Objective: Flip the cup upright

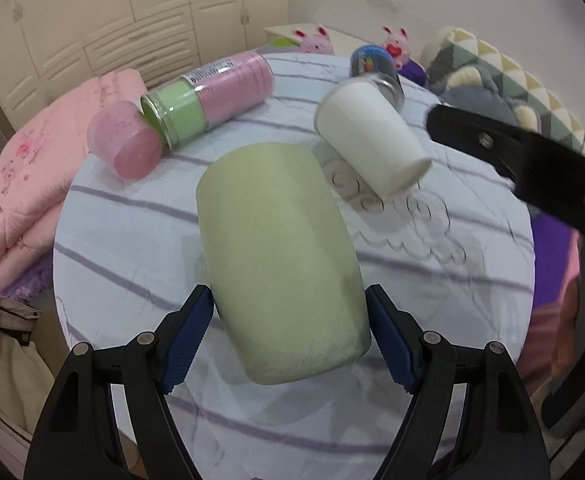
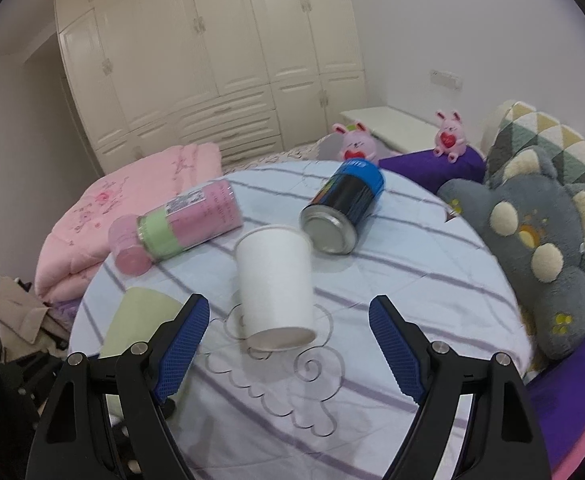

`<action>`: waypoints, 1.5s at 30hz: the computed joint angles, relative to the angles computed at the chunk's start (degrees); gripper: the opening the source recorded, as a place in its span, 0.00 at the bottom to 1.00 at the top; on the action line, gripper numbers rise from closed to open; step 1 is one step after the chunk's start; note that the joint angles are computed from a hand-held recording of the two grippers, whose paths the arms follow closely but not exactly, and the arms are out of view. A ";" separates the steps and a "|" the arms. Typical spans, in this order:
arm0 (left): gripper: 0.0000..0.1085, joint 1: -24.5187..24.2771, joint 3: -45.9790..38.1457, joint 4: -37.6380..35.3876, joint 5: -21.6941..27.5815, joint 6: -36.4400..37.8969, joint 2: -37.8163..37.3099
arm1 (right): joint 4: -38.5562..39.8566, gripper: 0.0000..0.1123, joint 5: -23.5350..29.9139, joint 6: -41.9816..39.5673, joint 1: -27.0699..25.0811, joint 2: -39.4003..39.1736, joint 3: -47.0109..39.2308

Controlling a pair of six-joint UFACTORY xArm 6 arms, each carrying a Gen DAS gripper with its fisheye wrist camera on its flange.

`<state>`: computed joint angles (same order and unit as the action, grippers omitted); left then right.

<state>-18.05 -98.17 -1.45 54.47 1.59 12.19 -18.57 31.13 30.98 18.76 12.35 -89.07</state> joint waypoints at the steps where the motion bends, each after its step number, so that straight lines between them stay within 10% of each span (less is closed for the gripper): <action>1: 0.73 -0.01 0.68 -0.16 -0.15 0.53 -0.52 | 0.82 0.74 0.35 -0.53 0.10 0.10 -0.09; 15: 0.88 2.55 4.93 -8.44 -2.22 4.82 -3.84 | 27.15 0.74 -2.33 -19.16 1.76 1.36 -0.74; 24: 0.88 3.15 6.84 -6.81 -2.70 4.56 -5.55 | 39.93 0.74 7.77 -28.56 3.35 8.90 -11.33; 33: 0.95 4.93 6.06 -9.68 -1.71 6.19 -5.00 | 46.87 0.74 18.60 -28.54 2.51 15.31 -19.77; 45: 0.95 4.56 6.21 -10.99 -1.88 7.43 -4.81 | 47.19 0.72 20.52 -28.80 2.24 17.99 -22.95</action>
